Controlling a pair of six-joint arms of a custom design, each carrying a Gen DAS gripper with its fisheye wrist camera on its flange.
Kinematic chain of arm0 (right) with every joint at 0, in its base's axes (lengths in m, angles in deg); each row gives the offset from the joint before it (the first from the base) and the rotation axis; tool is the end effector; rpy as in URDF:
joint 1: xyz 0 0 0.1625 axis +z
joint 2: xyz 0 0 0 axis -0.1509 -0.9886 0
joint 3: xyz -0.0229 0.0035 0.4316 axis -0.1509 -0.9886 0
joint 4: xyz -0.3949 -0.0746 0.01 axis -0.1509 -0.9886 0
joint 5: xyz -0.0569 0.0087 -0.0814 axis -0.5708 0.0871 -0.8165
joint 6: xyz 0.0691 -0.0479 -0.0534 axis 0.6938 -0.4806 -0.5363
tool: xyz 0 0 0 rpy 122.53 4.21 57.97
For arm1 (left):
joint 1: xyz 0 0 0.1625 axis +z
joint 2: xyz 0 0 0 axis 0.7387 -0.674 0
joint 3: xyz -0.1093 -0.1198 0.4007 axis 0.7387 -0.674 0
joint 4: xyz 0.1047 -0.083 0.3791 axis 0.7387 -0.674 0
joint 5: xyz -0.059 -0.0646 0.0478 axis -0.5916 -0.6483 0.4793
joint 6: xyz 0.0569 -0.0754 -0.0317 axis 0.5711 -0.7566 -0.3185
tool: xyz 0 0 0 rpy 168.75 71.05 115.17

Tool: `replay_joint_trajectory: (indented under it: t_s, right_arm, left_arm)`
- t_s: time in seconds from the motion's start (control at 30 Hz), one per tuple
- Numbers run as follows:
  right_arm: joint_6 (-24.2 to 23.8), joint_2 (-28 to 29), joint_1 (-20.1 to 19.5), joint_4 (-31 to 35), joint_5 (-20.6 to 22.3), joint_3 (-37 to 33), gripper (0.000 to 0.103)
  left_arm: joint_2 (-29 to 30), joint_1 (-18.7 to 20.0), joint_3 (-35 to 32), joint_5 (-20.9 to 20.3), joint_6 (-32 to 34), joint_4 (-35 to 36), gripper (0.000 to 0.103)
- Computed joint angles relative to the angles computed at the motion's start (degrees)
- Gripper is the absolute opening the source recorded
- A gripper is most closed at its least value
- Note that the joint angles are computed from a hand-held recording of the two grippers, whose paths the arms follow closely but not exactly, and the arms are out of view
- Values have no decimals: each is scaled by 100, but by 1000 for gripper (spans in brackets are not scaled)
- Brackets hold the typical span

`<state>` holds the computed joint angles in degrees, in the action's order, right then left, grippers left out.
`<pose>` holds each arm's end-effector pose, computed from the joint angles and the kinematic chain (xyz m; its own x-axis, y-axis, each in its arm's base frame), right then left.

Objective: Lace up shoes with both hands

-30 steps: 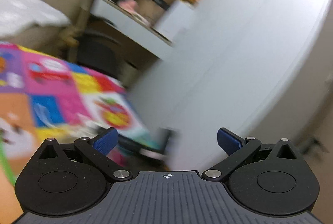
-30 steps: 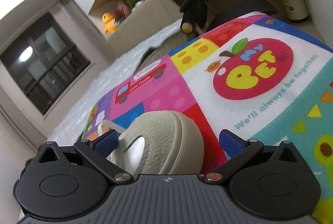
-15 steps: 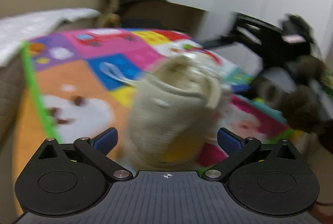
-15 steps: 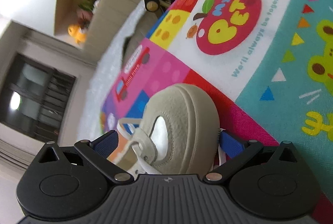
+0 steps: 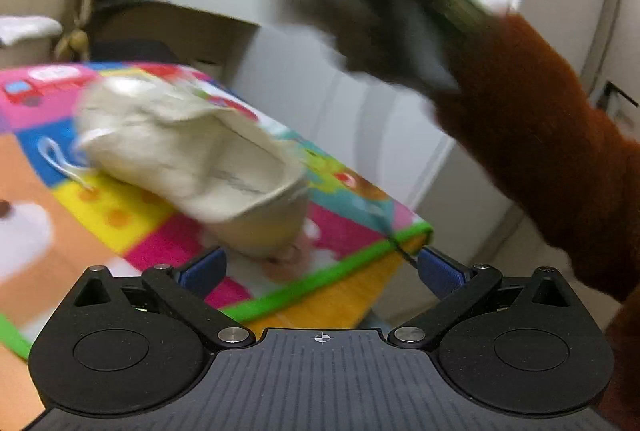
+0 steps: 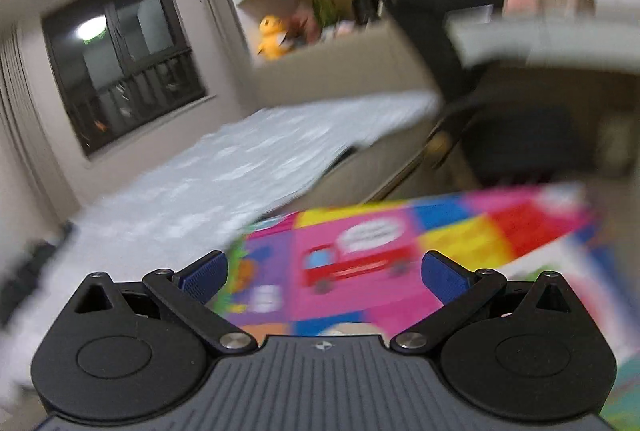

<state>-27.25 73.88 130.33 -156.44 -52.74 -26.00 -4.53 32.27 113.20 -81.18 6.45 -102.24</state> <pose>0.4952 -0.6469 0.0156 -0.8102 -0.2430 0.5334 -0.5813 0.4501 -0.6779 0.0010 -0.6312 0.4098 -0.6125 0.7848 -0.0947 0.7403 0.5275 -0.4169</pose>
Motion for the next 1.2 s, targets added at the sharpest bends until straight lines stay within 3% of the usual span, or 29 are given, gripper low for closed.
replay_joint_trajectory:
  t_s: [0.1, 0.17, 0.27, 0.37, 0.57, 0.63, 0.73, 0.8, 0.97, 1.1, 1.2]
  right_arm:
    - [-787, -518, 106, -1194, -466, 1459, 103]
    - [-834, -803, 163, -1647, -790, 2289, 103]
    - [-451, -894, 188, -2213, -1222, 3106, 103]
    - [279, -920, 3, -2114, -828, 3569, 103]
    - [925, -372, -458, -2452, -64, 3240, 103]
    - [1185, -211, -554, -2426, -73, 3037, 103]
    - [988, -34, -570, -2479, -277, 2803, 103]
    - [878, -39, -561, -2439, -372, 2781, 103]
    - [1349, -321, -619, -1907, -261, 2901, 103]
    - [1689, -436, -654, -1727, -328, 2884, 103]
    - [1667, -452, -639, -1686, -538, 2772, 103]
  left_arm:
    - [151, 108, -289, 64, -265, -165, 103]
    - [251, 131, -422, 174, -645, -475, 103]
    - [579, 71, -875, 387, -1384, -795, 103]
    - [1126, -29, -1608, 761, -2088, -882, 103]
    - [2473, -158, -3580, 1390, -2648, 251, 103]
    - [2851, -209, -4115, 1708, -2578, 583, 103]
    - [3418, -248, -4970, 2041, -2522, 1134, 103]
    - [3777, -215, -5603, 1906, -2625, 1628, 103]
    - [4190, -214, -6337, 1529, -2042, 2368, 103]
    - [4191, -224, -6415, 1330, -1729, 2776, 103]
    - [4094, -94, -6561, 743, -2040, 3290, 103]
